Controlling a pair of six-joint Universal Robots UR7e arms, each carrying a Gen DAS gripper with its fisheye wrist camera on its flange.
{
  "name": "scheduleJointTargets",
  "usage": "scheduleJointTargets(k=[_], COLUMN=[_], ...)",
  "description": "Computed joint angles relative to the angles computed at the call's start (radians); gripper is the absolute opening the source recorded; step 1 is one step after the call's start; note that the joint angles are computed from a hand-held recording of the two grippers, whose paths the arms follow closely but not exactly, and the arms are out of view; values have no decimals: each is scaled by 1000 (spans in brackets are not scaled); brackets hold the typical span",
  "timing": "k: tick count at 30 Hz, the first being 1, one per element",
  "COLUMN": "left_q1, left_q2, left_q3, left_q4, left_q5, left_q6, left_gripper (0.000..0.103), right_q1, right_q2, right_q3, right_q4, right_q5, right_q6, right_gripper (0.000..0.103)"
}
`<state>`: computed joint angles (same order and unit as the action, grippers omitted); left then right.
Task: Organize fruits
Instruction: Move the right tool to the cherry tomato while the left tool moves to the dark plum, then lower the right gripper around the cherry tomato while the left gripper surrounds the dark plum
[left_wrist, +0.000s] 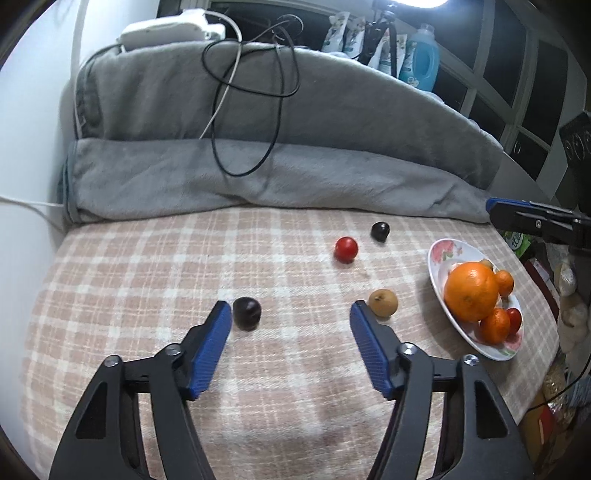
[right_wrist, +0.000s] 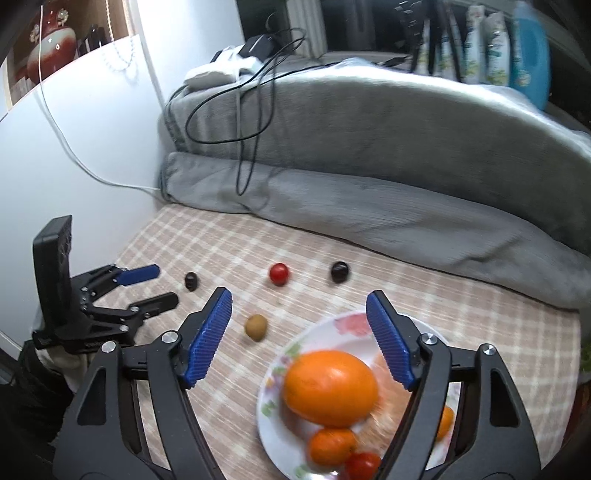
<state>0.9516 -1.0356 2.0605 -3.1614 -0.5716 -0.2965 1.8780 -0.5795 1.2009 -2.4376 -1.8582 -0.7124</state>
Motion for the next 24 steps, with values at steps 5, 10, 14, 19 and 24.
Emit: scheduleJointTargets(k=[5, 10, 14, 19, 24], left_q1=[23, 37, 46, 59, 72], left_q2=[-9, -12, -4, 1, 3], left_q3=[2, 2, 4, -7, -17], left_q4=[12, 30, -10, 2, 13], left_q5=[-29, -33, -41, -55, -66], left_q6=[-13, -33, -1, 12, 17], left_gripper=[55, 50, 45, 42, 39], right_q1=[13, 20, 20, 18, 17], right_q2=[86, 181, 250, 343, 431], right_q3=[-120, -262, -366, -518, -670], right_q4=[122, 280, 378, 502, 613], right_q5=[-32, -63, -85, -114, -143], right_q6=[37, 120, 184, 255, 312], right_gripper=[61, 50, 43, 40, 38])
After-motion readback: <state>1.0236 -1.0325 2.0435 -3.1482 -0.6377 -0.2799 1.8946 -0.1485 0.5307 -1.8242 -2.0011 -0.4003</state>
